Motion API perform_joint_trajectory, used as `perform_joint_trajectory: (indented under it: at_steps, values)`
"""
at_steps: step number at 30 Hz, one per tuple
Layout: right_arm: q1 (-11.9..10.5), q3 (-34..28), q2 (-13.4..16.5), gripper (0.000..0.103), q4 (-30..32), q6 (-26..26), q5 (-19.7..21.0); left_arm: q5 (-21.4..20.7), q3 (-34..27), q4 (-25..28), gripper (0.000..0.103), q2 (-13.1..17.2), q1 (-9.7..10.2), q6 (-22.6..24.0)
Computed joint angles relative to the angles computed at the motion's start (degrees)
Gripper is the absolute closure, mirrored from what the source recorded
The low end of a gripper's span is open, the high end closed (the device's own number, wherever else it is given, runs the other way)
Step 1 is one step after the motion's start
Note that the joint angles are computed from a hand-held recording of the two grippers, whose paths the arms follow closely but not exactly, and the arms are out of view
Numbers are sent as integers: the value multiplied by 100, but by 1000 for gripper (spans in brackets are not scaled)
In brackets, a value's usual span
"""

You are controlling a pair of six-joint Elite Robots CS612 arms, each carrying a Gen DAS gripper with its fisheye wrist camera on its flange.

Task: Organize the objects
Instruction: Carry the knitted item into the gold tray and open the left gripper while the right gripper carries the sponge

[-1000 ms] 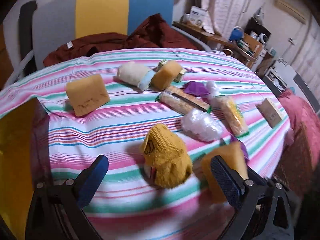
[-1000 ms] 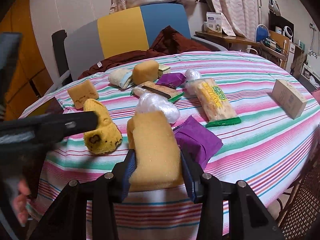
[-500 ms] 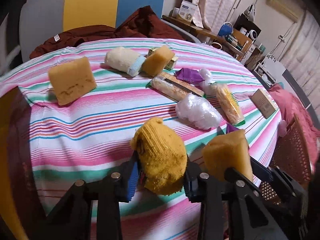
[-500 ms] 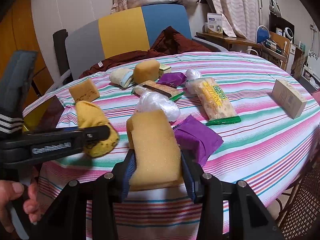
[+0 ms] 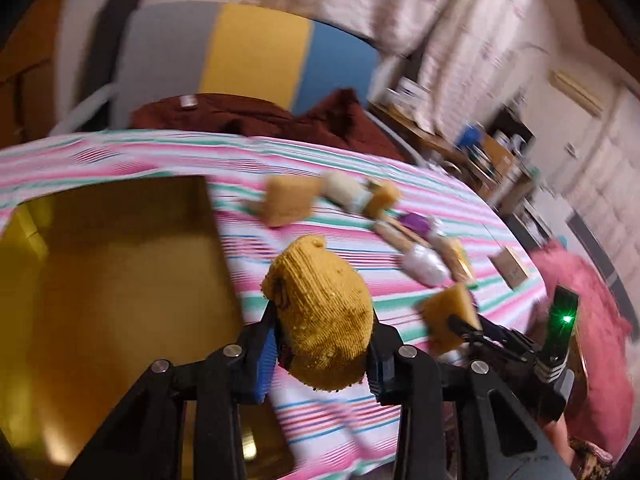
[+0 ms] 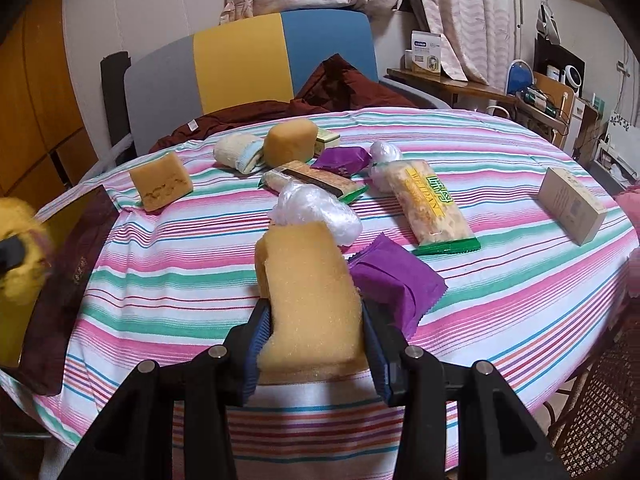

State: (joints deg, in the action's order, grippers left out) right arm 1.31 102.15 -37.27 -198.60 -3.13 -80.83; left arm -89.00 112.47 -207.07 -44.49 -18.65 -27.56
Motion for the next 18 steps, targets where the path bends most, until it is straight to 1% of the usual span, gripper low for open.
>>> perform_joint_trajectory:
  at_steps: [4,5,6,7,10,13,15,18]
  values:
    - [47,-10,-5,59,17,20,-160,525,360,-166,66,-95,115,-159]
    - [57,-10,-10,59,24,20,-196,667,440,-162,66,-113,135,-184]
    - [71,-12,-17,59,28,25,-233,896,537,-94,66,-149,153,-196]
    - [77,-4,-27,59,7,57,-246,1004,600,-108,66,-145,152,-200]
    - [77,47,-69,59,-199,222,-151,1513,756,14,66,-151,141,-244]
    - [127,110,-142,59,-433,158,2,1840,873,91,65,-140,185,-382]
    - [172,140,-196,59,-532,85,143,1974,928,174,65,-139,223,-529]
    - [279,201,-299,59,-650,-70,476,1957,910,449,65,-160,305,-672]
